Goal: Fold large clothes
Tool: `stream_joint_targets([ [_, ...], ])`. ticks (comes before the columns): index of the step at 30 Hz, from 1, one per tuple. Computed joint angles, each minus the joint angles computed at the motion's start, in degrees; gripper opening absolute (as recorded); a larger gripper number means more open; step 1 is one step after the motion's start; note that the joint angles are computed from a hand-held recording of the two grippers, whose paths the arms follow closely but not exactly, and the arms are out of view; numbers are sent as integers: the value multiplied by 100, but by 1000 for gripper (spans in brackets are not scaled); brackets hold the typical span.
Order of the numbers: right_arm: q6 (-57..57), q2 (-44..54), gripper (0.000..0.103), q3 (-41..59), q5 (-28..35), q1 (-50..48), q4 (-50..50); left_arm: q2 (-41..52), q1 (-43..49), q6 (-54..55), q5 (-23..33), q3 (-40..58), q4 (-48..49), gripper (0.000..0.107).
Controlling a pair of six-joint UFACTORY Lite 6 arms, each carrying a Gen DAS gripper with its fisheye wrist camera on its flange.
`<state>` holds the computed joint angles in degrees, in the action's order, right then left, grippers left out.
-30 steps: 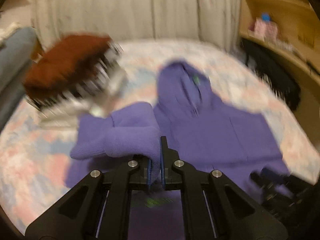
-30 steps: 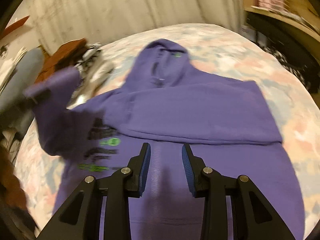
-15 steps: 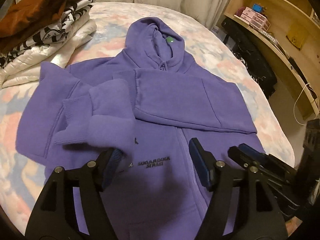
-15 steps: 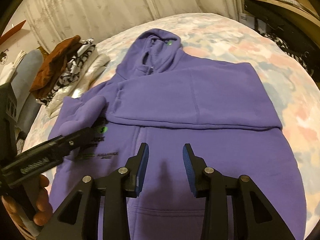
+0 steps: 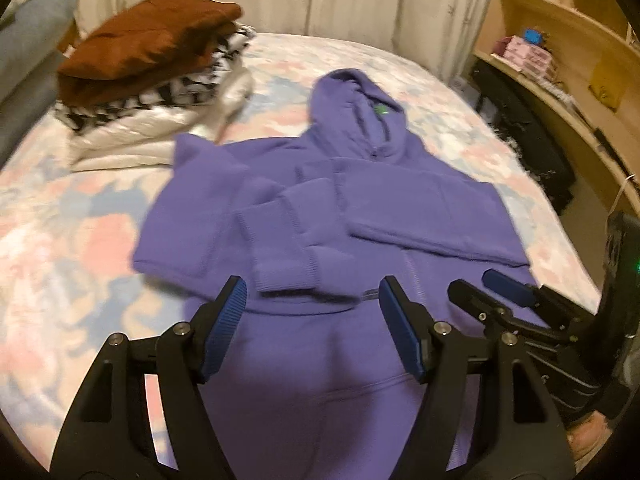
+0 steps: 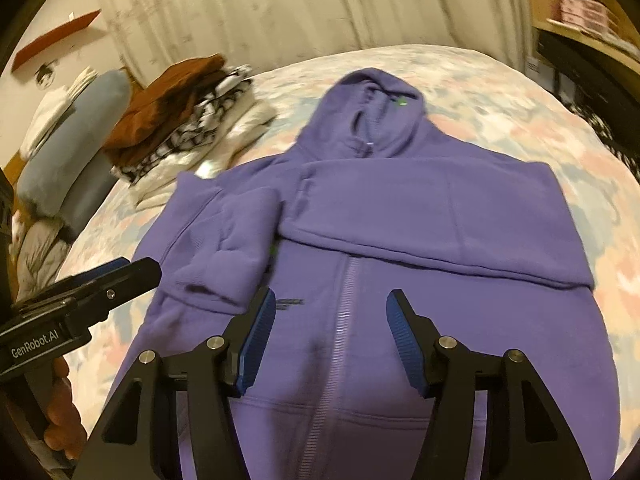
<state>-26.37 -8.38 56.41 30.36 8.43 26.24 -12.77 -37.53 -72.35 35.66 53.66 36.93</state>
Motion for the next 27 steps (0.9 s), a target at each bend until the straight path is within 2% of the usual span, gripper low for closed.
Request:
stream_joint_targets([
  [4, 604, 81, 59, 69, -93, 622, -544, -350, -100, -112, 392, -276, 78, 66],
  [9, 1131, 407, 59, 304, -142, 1227, -1099, -572, 13, -132, 476, -536, 61, 66],
  [11, 1311, 608, 62, 462, -178, 1462, -1334, -628, 94, -141, 492, -623, 73, 66],
  [14, 1638, 997, 68, 743, -290, 1780, -1843, -705, 314, -72, 397, -762, -15, 66],
  [22, 2473, 2701, 68, 2054, -291, 2587, -3446, -1082, 1104, 506, 8, -1330, -583, 66],
  [25, 3423, 3280, 68, 2448, -290, 2901, -4707, -1208, 1419, 815, -168, -1556, -861, 66],
  [27, 3686, 3616, 66, 2701, -269, 3003, -5161, -1254, 1519, 893, -228, -1652, -959, 66],
])
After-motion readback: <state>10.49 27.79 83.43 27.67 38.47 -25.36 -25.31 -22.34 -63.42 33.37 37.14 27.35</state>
